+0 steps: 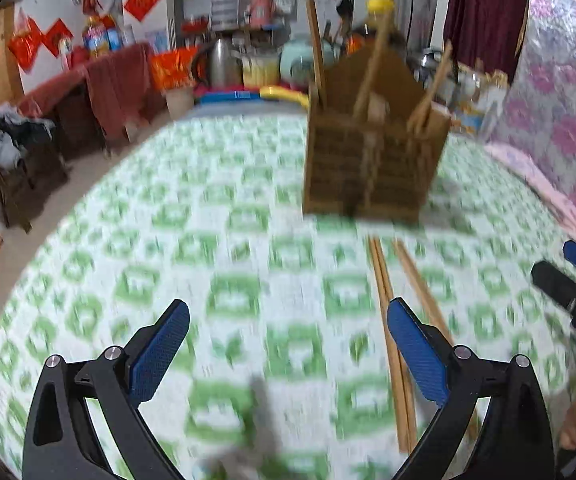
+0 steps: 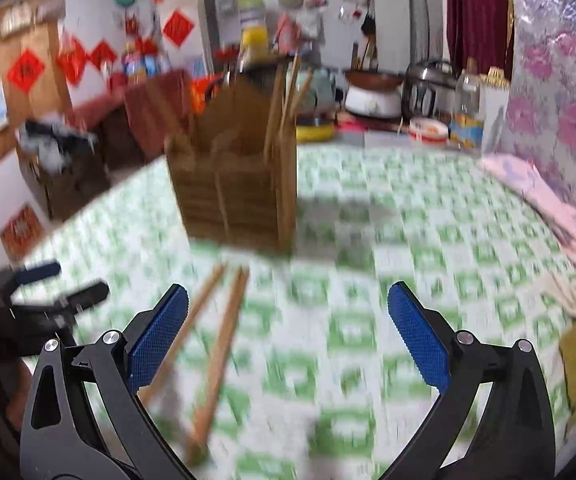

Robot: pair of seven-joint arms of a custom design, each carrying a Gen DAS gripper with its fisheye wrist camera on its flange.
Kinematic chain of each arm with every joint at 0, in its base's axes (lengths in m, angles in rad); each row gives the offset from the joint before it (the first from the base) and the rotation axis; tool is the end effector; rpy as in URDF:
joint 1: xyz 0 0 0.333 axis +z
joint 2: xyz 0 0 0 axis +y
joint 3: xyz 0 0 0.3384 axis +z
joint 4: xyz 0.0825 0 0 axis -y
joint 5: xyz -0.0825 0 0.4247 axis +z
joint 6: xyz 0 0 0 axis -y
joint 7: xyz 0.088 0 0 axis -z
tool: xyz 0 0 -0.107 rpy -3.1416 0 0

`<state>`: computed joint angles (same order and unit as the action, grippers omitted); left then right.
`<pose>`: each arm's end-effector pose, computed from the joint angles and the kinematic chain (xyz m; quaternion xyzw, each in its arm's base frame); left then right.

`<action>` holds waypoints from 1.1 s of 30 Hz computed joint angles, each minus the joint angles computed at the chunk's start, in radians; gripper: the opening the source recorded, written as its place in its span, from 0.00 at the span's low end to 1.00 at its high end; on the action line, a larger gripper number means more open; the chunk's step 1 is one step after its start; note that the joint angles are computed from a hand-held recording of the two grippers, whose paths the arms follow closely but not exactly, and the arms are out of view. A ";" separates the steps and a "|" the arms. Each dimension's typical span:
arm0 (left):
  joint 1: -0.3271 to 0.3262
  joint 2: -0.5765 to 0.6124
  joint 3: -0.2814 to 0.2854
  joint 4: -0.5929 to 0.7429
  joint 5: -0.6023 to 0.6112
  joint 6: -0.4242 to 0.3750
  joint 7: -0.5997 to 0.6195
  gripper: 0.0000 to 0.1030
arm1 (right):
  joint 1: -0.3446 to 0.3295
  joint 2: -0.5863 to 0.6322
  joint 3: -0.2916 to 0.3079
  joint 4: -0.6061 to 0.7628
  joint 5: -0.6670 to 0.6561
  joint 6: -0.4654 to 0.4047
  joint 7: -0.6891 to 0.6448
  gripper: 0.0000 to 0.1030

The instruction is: Organize utensils

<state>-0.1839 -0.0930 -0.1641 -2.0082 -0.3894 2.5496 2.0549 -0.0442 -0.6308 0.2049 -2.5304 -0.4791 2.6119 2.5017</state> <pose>0.5765 -0.2072 0.5762 -0.4461 0.8283 -0.3110 0.1353 0.4259 0.0905 0.5628 -0.4931 0.7715 -0.3126 0.2528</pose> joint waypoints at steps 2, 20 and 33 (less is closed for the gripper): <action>0.000 -0.016 0.001 -0.026 0.002 -0.029 0.000 0.94 | 0.044 -0.022 -0.021 -0.030 0.037 -0.011 -0.032 0.94; 0.016 0.057 -0.015 0.016 0.138 -0.132 -0.118 0.94 | 0.107 -0.031 -0.098 -0.106 0.295 0.014 -0.163 0.94; 0.023 0.050 -0.013 0.015 0.085 -0.140 -0.088 0.94 | 0.129 0.019 -0.063 -0.027 0.237 -0.192 -0.260 0.93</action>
<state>-0.1608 -0.0434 -0.1769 -1.9933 -0.3044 2.4099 1.9669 0.0851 -0.6117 0.1419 -2.5576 -0.2422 2.4197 2.2414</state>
